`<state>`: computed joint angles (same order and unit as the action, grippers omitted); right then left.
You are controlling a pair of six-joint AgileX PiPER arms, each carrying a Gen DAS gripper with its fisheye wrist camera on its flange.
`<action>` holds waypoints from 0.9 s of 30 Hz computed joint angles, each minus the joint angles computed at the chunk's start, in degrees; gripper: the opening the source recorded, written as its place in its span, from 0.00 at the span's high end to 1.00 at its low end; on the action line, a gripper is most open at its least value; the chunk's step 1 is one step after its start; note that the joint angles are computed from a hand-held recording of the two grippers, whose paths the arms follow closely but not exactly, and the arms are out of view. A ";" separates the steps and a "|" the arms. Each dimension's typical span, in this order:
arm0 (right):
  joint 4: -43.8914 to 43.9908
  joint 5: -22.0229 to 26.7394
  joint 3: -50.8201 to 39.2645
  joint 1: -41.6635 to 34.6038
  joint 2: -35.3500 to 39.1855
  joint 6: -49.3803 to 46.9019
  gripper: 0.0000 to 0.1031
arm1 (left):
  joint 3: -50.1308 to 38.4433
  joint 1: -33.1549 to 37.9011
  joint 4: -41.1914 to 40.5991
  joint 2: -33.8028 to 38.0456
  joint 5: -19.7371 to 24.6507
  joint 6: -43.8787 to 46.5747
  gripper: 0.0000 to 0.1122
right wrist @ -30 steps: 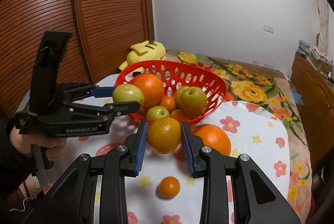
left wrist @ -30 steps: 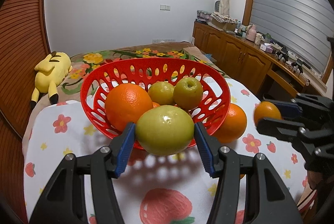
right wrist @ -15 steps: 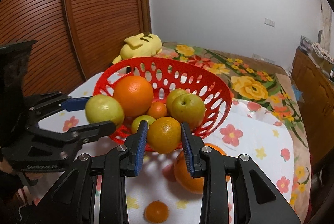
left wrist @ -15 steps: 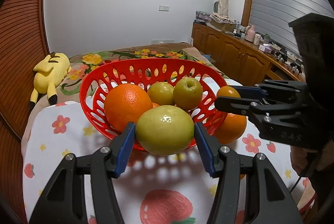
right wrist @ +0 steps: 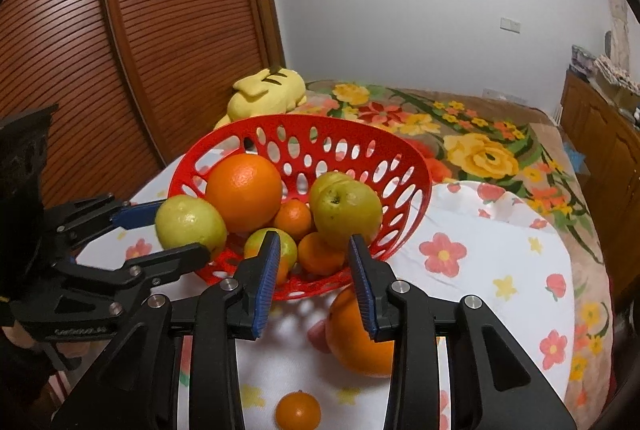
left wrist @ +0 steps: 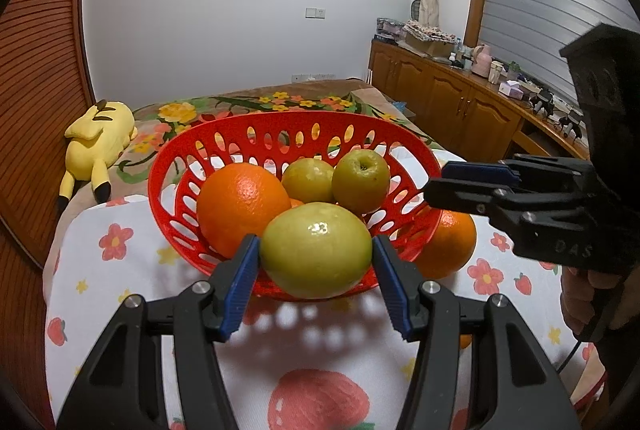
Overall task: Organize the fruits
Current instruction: 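Lower both fruits into the basket and open both grippers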
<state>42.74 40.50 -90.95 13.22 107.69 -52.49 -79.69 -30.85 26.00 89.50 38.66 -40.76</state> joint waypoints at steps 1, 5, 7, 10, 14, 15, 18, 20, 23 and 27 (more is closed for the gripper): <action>0.37 -0.14 0.54 -0.17 -0.38 -0.46 0.66 | -0.16 0.09 -0.02 0.07 -0.08 0.12 0.50; 2.03 0.01 2.15 -1.20 -1.36 -2.39 0.66 | -1.36 0.00 0.01 0.67 0.43 0.11 0.50; 2.50 -0.17 2.90 -1.50 -1.85 -3.01 0.66 | -2.24 0.23 -0.37 1.34 0.62 0.73 0.50; 3.47 -0.21 3.81 -2.25 -2.38 -4.01 0.66 | -3.35 0.18 -0.19 2.20 1.02 0.80 0.50; 4.41 0.06 4.92 -3.39 -2.79 -5.17 0.65 | -4.80 0.37 -0.28 3.31 1.43 1.21 0.50; 4.34 0.00 5.17 -3.62 -2.81 -5.31 0.65 | -5.07 0.47 -0.26 3.59 1.54 1.30 0.50; 4.44 -0.27 5.85 -4.20 -2.84 -5.82 0.65 | -5.11 0.32 0.22 3.87 1.50 0.89 0.48; 4.52 -0.29 6.08 -4.66 -2.76 -6.03 0.64 | -4.65 -0.03 1.88 3.46 0.97 -0.53 0.43; 4.40 -0.24 6.10 -5.25 -2.41 -6.13 0.62 | -4.64 0.07 1.13 3.16 0.93 -0.06 0.42; 4.49 -1.13 7.29 -5.58 -2.53 -6.97 0.56 | -2.91 -0.58 2.44 1.74 0.69 -1.51 0.42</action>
<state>47.23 39.38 -83.65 7.64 105.16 -59.46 -82.60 -31.43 28.44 91.24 39.36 -42.27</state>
